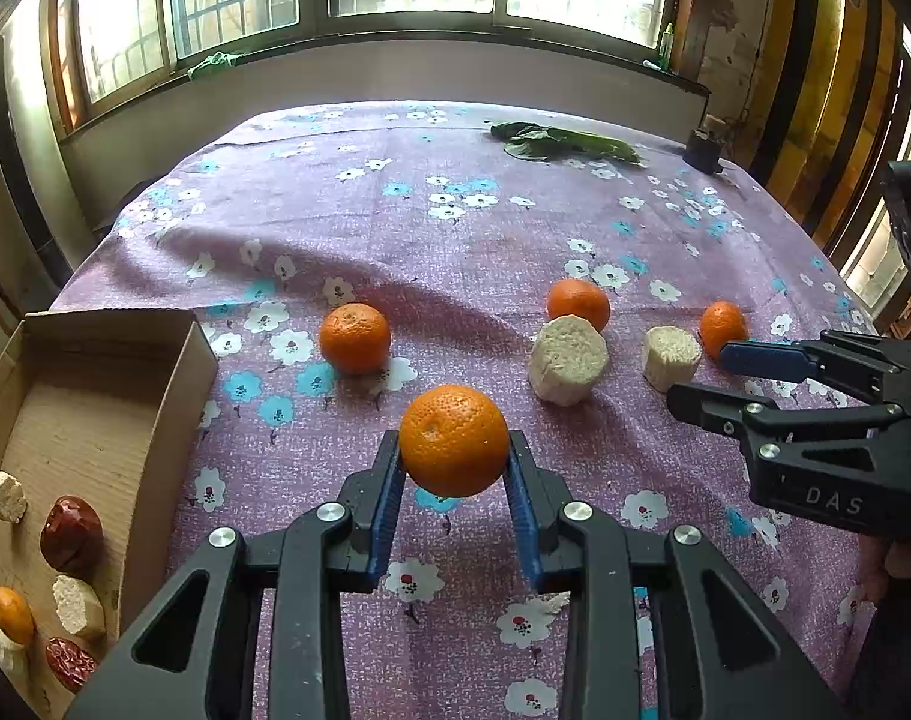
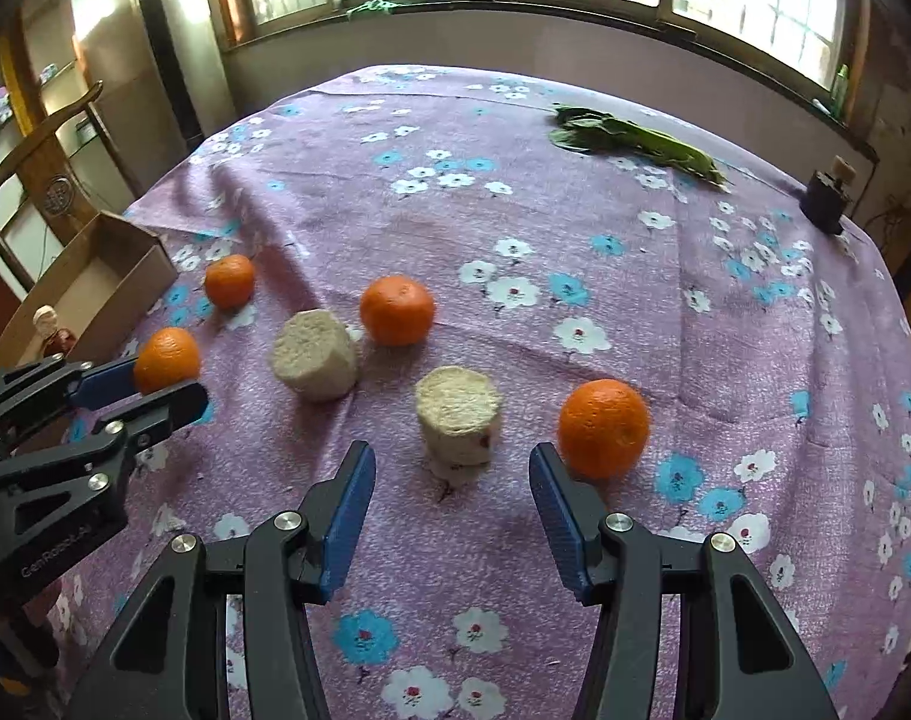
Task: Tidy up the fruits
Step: 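Grasp an orange with the left tool while the right tool grasps a round yam slice, then carry the orange and yam slice into the box with both tools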
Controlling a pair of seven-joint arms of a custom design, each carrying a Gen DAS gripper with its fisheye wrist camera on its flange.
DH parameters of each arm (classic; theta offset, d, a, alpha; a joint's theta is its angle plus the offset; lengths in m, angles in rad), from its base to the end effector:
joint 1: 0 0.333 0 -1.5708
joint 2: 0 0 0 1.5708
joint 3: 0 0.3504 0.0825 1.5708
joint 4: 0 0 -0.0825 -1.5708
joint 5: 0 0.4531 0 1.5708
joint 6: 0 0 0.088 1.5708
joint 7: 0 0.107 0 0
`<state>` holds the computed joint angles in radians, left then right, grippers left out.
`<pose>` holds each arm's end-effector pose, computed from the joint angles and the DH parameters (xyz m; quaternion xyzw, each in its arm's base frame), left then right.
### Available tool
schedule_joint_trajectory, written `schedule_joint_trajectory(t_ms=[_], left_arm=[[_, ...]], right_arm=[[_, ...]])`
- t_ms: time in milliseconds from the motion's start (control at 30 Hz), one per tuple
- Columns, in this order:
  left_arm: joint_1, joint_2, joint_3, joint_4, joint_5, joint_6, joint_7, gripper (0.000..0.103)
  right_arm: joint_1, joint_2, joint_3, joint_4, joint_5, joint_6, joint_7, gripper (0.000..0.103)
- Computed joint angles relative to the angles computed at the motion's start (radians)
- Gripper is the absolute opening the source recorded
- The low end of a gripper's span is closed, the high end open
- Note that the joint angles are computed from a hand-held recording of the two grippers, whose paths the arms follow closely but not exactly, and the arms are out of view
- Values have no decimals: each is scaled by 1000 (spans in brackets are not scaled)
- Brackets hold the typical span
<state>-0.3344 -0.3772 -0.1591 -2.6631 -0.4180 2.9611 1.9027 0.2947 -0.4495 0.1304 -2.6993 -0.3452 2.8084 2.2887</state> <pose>0.4320 -0.2011 0.4208 -0.5010 0.7977 -0.2972 0.1561 0.4097 0.2021 0.4152 -0.6778 0.6739 -0.1803 0.2321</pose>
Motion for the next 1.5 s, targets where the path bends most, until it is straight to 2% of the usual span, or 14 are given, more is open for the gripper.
schedule_joint_trajectory(t_ms=[67, 167, 200, 233, 300, 333, 433, 533, 667, 800, 967, 1267, 1500], left_arm=[[1, 3, -3, 2, 3, 0, -3, 32], [4, 5, -7, 2, 7, -1, -10, 32], [6, 4, -8, 1, 9, -1, -13, 32], [7, 2, -9, 0, 10, 0, -16, 32], [18, -5, -17, -5, 18, 2, -33, 32], [20, -8, -16, -6, 20, 0, -38, 32], [14, -31, -5, -19, 16, -5, -39, 32], [-15, -69, 28, -40, -9, -16, -15, 31], [-65, -140, 95, -77, -68, -48, 60, 32], [-58, -221, 112, -120, -98, -80, 99, 32], [-17, -323, 105, -178, -96, -119, 108, 32], [87, -462, 89, -260, -31, -154, 71, 32], [159, -526, 117, -295, 10, -169, 67, 32]], right_arm=[[-14, 24, 5, 6, -6, 31, 13, 58], [-49, 74, 40, 39, -58, 24, 45, 56], [-72, 77, 65, 46, -99, 21, 77, 44], [-67, 76, 59, 47, -102, 17, 85, 35], [3, 67, -16, 31, -17, 38, 24, 35], [13, 60, -22, 24, -3, 39, 12, 35], [7, 28, 2, 9, -5, 5, 28, 35], [2, -30, 27, -26, -6, 11, 74, 35], [31, -99, 50, -62, 0, 12, 105, 35], [76, -139, 65, -84, 12, 11, 125, 35], [118, -144, 77, -89, 24, 43, 148, 35], [167, -66, 118, -21, 4, 55, 159, 35], [190, 19, 137, 65, -27, 51, 152, 35]])
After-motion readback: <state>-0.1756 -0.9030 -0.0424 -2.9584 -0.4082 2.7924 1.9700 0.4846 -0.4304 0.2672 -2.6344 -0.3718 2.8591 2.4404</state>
